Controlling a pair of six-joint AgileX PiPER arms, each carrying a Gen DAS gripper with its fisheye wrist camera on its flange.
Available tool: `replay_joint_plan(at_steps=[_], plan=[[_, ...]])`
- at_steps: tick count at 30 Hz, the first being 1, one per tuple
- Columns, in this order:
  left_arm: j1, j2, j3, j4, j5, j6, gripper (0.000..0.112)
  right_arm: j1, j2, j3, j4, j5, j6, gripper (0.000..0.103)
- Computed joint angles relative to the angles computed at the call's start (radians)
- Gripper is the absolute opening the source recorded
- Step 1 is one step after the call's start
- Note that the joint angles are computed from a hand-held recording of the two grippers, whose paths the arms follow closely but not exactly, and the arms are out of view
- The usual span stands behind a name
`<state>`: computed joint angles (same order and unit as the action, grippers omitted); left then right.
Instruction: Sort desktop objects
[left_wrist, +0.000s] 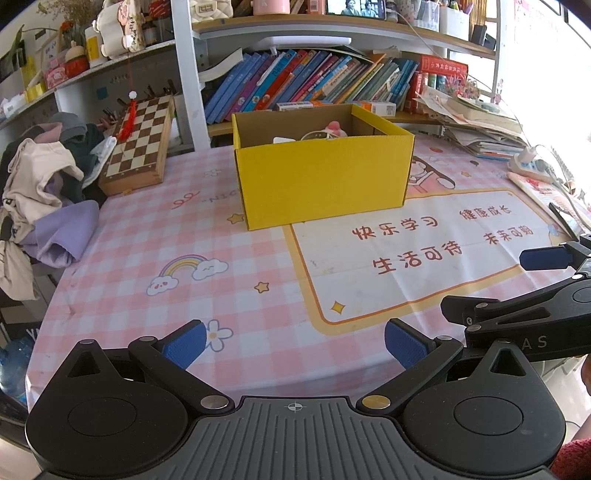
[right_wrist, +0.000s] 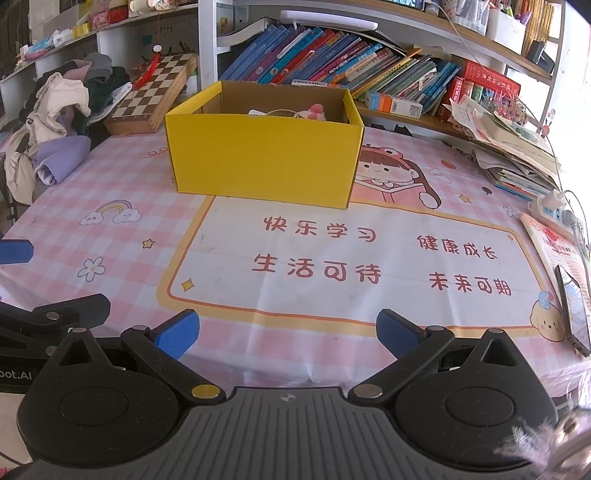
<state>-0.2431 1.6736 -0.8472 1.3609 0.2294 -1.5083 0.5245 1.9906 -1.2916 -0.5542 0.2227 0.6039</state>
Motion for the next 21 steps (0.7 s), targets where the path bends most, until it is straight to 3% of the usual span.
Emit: replay_joint_plan(at_steps=[21], plan=[[0.01,0.003,0.001,0.016,-0.015,-0.004,0.103,0.011,0.012,-0.02,-0.016,0.024,0.023,0.103]])
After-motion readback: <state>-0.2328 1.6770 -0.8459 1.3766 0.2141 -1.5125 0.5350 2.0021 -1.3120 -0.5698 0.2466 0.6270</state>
